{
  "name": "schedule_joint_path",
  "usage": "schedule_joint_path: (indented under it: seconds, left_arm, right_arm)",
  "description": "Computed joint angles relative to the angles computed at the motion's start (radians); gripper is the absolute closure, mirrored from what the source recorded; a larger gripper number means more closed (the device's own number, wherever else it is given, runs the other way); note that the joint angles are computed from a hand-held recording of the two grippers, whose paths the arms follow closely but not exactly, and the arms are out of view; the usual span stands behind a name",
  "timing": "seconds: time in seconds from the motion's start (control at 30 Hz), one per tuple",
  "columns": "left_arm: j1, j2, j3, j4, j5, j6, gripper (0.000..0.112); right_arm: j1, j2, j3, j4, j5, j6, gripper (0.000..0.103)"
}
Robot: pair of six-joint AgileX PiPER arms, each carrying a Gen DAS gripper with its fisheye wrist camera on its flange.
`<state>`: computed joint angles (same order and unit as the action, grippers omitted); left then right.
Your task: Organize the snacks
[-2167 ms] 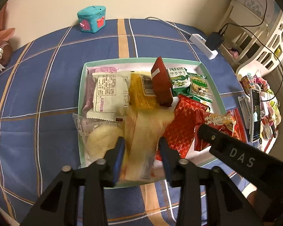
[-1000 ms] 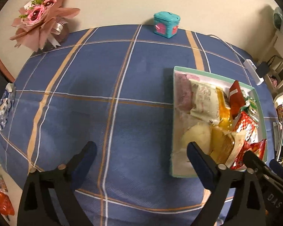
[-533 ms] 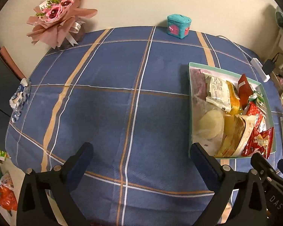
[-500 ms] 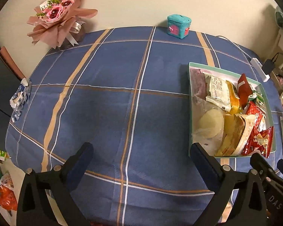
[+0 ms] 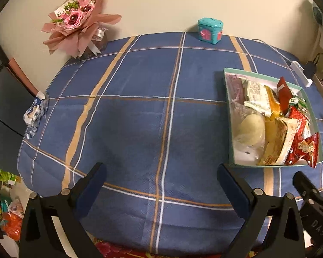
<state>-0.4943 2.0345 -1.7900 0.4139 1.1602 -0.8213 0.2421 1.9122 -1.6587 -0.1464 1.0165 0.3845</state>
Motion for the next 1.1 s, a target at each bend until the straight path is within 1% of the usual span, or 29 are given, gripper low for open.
schedule_joint_path:
  seconds: [0.13,0.43,1.1]
  left_arm:
    - [0.001,-0.011,0.017,-0.002,-0.002,-0.006,0.010]
    - [0.004,-0.011,0.017,-0.014,0.001,0.001,0.010]
    - [0.018,0.011,-0.011,-0.047,0.025,0.030,0.010]
  right_arm:
    - [0.002,-0.015,0.016,-0.005,-0.016,0.003,0.000]
    - [0.004,-0.015,0.015,-0.008,-0.022,0.006,0.000]
    - [-0.003,0.005,-0.008,0.013,-0.007,-0.024,0.000]
